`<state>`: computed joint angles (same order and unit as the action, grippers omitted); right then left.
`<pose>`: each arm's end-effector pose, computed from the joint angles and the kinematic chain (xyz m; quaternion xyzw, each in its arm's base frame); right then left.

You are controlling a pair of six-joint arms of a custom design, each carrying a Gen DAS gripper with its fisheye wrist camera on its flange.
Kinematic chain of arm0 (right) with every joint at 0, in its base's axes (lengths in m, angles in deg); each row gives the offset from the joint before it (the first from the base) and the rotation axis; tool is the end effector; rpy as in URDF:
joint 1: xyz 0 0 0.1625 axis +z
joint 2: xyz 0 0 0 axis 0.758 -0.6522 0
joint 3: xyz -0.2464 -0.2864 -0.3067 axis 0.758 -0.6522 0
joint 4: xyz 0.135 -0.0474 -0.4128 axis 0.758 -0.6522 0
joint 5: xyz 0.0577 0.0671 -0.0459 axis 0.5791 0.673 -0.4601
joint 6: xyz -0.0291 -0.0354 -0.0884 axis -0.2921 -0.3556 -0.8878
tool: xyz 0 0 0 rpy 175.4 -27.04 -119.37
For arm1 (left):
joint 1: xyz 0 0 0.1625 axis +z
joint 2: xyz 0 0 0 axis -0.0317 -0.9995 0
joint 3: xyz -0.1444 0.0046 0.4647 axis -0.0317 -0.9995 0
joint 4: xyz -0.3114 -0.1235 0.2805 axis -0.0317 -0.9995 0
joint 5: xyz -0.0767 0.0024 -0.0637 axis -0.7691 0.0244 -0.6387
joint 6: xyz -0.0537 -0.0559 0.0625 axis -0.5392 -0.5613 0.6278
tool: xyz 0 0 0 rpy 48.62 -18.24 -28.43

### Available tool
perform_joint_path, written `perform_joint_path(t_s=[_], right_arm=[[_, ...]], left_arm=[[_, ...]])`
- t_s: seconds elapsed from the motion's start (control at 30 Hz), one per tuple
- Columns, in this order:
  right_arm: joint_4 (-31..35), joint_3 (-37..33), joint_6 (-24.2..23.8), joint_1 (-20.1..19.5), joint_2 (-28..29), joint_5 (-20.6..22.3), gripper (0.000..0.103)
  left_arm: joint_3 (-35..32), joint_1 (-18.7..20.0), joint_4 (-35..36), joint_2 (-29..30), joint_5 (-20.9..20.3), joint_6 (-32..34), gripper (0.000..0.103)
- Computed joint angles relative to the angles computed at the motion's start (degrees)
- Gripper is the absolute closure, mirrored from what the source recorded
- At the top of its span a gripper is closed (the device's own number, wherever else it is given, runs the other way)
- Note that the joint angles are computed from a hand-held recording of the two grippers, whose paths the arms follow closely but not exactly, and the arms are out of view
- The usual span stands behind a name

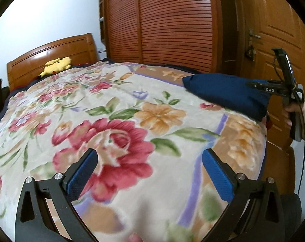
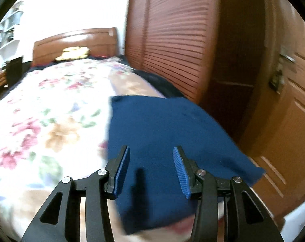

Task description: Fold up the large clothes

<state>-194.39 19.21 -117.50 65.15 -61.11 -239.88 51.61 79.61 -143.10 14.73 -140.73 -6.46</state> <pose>0.3518 -0.6614 0.0967 0.0437 -0.7247 0.5295 0.4387 -0.0274 -0.7897 0.3871 0.4951 0.8080 -0.2874 0.1391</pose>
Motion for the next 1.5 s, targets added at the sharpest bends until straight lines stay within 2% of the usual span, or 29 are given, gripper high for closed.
perform_joint_path(t_s=[0.1,0.23,0.37,0.43,0.57,0.7,0.8,0.97,1.13,1.5], right_arm=[[5.7,-2.6,3.0,1.2,2.3,3.2,0.047],[12.8,-5.7,6.8,2.6,5.3,8.6,0.04],[16.6,-8.7,9.6,4.0,8.3,12.3,0.035],[17.5,-9.5,10.5,4.5,9.4,14.1,0.034],[17.5,-11.0,11.2,5.3,11.8,15.2,0.034],[16.6,-10.0,13.9,4.7,12.3,19.6,0.034],[13.2,-10.3,12.3,4.2,13.5,21.1,0.034],[16.7,-15.2,11.3,2.9,16.6,21.7,0.034],[17.8,-18.0,9.5,3.5,18.4,21.9,0.034],[14.8,-20.0,6.2,3.8,20.7,24.6,0.034]], left_arm=[[0.3,1.0,-1.8,-0.4,0.5,0.0,0.0],[-0.5,2.4,-2.7,-0.7,1.3,-1.9,0.0],[-0.2,3.5,-5.9,-1.3,1.9,-3.4,0.0],[0.6,3.8,-9.1,-1.6,3.1,-4.2,0.0],[1.5,4.9,-11.2,-2.4,2.4,-6.1,0.0],[2.5,5.9,-14.0,-3.0,2.3,-6.3,0.0],[2.5,6.6,-15.1,-3.1,3.3,-7.1,0.0],[2.4,7.9,-17.9,-3.3,4.9,-8.8,0.0],[2.2,9.3,-19.4,-3.7,4.9,-11.0,0.0],[1.5,10.5,-21.9,-3.6,4.5,-10.7,0.0]])
